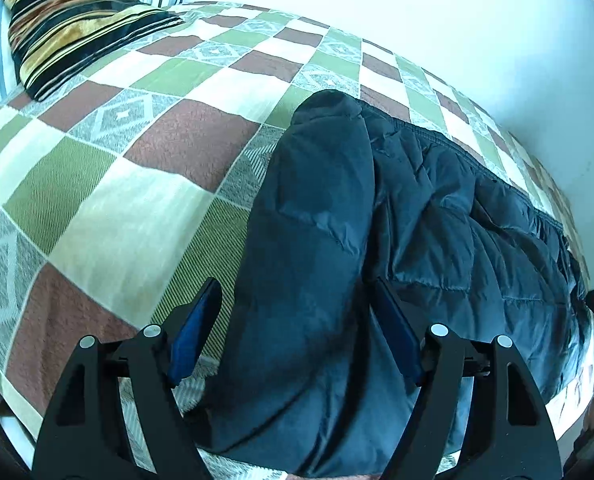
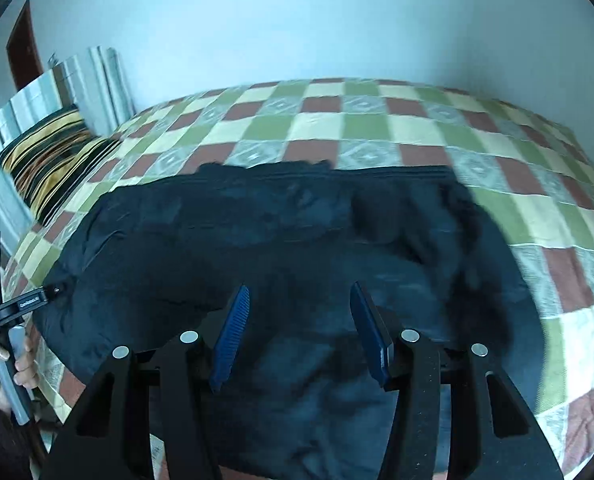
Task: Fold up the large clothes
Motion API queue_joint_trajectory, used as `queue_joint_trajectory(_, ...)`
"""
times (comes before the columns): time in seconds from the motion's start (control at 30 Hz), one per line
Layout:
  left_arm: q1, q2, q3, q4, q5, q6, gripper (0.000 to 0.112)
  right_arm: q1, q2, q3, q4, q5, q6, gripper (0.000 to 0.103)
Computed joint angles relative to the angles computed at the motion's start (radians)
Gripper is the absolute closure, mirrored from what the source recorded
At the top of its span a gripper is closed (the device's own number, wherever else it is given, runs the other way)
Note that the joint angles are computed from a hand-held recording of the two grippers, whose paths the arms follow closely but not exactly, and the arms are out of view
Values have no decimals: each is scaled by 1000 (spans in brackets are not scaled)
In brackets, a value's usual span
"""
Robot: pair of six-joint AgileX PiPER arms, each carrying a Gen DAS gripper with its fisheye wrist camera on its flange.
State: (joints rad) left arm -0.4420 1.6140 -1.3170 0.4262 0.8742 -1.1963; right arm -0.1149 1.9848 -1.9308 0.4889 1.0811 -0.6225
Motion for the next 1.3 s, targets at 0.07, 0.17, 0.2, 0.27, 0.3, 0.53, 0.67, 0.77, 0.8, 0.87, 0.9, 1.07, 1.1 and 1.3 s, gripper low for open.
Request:
queue_joint_trajectory(0.07,16,15,-16,-18,7,35,35,40,17,-19,-19,13,42,53)
queue_joint_trajectory(0.17,45,25,-22,-62,-11,92,35,92,5,7,-41,-5,71,60)
queue_joint_trajectory(0.2,49,27,-23,-66,-14,99,35,108,2,16,-47,-12,77,63)
queue_joint_trajectory(0.27,58,36,-32,-79,-16,127,35,138,1,29,-64,-20,93,64)
queue_joint_trajectory(0.3,61,39,-37,-84,-15,138,36,154,-3,46,-76,-35,99,64)
queue_joint_trajectory(0.53,70,80,-89,-94,7,205,35,214,22,82,-178,-98,170,64)
queue_joint_trajectory(0.67,57,101,-111,-71,24,216,35,236,53,78,-233,-112,207,64)
queue_joint_trajectory(0.77,54,115,-129,-67,35,225,35,249,58,97,-258,-137,221,64)
queue_joint_trajectory(0.8,53,118,-132,-64,39,228,35,250,59,99,-261,-142,223,64)
queue_joint_trajectory(0.87,54,123,-136,-61,42,230,32,250,57,113,-259,-153,224,64)
queue_joint_trajectory(0.9,56,123,-133,-66,39,231,31,249,54,120,-258,-159,223,64)
queue_joint_trajectory(1.07,109,122,-109,-193,-14,308,29,243,48,141,-238,-176,208,64)
queue_joint_trajectory(1.1,124,120,-101,-228,-28,330,29,242,46,146,-234,-179,203,64)
queue_joint_trajectory(1.3,166,103,-74,-316,-53,378,26,238,42,158,-224,-193,185,64)
